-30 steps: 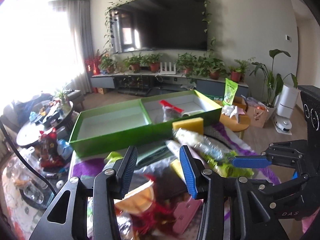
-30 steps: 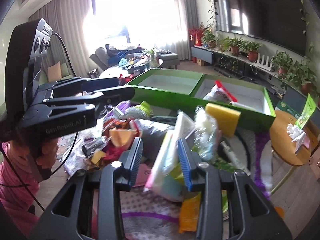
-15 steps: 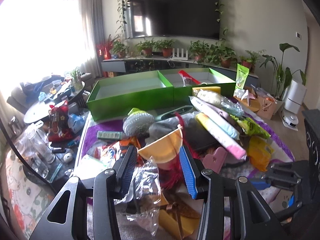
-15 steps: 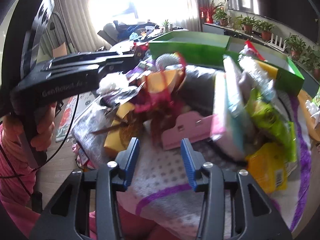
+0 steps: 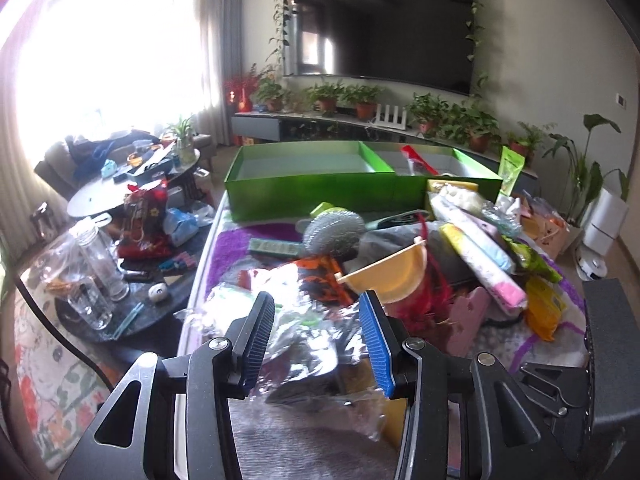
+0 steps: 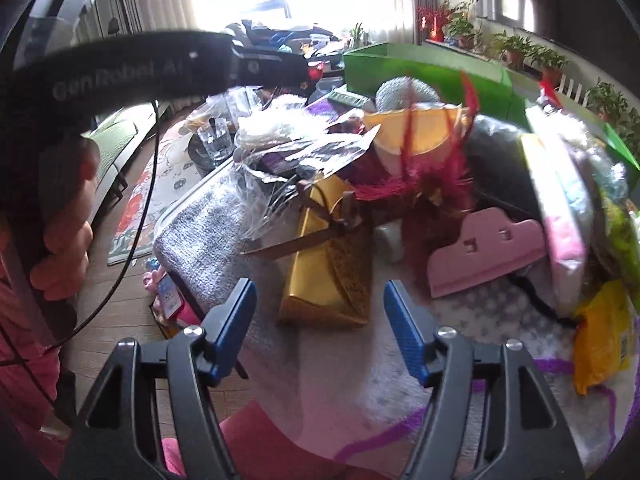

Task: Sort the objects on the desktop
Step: 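Withdraw the left gripper from the box back over the table, then move the left gripper to the gold ribboned gift box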

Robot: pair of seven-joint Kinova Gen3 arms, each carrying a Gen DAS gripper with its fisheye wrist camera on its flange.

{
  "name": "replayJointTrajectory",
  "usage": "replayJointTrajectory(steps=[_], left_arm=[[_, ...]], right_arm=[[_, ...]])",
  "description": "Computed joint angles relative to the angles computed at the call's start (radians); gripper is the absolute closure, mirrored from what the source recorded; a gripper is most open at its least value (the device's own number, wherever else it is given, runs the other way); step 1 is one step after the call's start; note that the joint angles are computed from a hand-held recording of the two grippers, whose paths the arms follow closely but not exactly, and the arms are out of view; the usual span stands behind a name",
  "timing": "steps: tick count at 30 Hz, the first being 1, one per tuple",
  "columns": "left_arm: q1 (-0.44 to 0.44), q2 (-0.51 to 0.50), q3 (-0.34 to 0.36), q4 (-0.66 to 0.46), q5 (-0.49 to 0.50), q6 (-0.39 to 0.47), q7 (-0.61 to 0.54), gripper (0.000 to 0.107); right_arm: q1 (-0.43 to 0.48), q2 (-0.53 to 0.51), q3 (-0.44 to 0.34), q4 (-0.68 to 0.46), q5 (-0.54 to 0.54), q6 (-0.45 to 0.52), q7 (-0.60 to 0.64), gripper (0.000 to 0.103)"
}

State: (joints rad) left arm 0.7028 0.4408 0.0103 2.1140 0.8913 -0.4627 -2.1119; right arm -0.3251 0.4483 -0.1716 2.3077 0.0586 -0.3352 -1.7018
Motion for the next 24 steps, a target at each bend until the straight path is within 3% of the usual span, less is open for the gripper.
replayJointTrajectory(steps=[4, 7, 9, 17, 21, 24], left_arm=[[-0.033, 0.0, 0.013, 0.023, -0.055, -0.009, 0.06, 0.063], [-0.049, 0.003, 0.016, 0.029, -0.095, 0.0, 0.099, 0.063], [-0.031, 0.008, -0.001, 0.023, -0.086, 0.006, 0.087, 0.063], [-0.022, 0.021, 0.01, 0.004, -0.179, 0.052, 0.128, 0.063], [-0.042, 0.031, 0.053, -0.026, -0.307, 0.111, 0.185, 0.063], [0.015, 0.05, 0.025, -0.064, -0.345, 0.149, 0.19, 0.063]], right_arm=[[0.119, 0.045, -0.087, -0.017, 0.066, 0.007, -0.095, 0.037], [0.227, 0.075, -0.159, -0.021, 0.152, -0.015, -0.167, 0.053], [0.28, 0.08, -0.197, -0.022, 0.215, -0.011, -0.211, 0.054], [0.245, -0.032, -0.102, 0.06, 0.306, 0.039, -0.114, 0.054], [0.302, -0.094, -0.091, 0.108, 0.387, 0.084, -0.031, 0.053], [0.235, -0.15, 0.03, 0.125, 0.313, 0.128, 0.086, 0.051]])
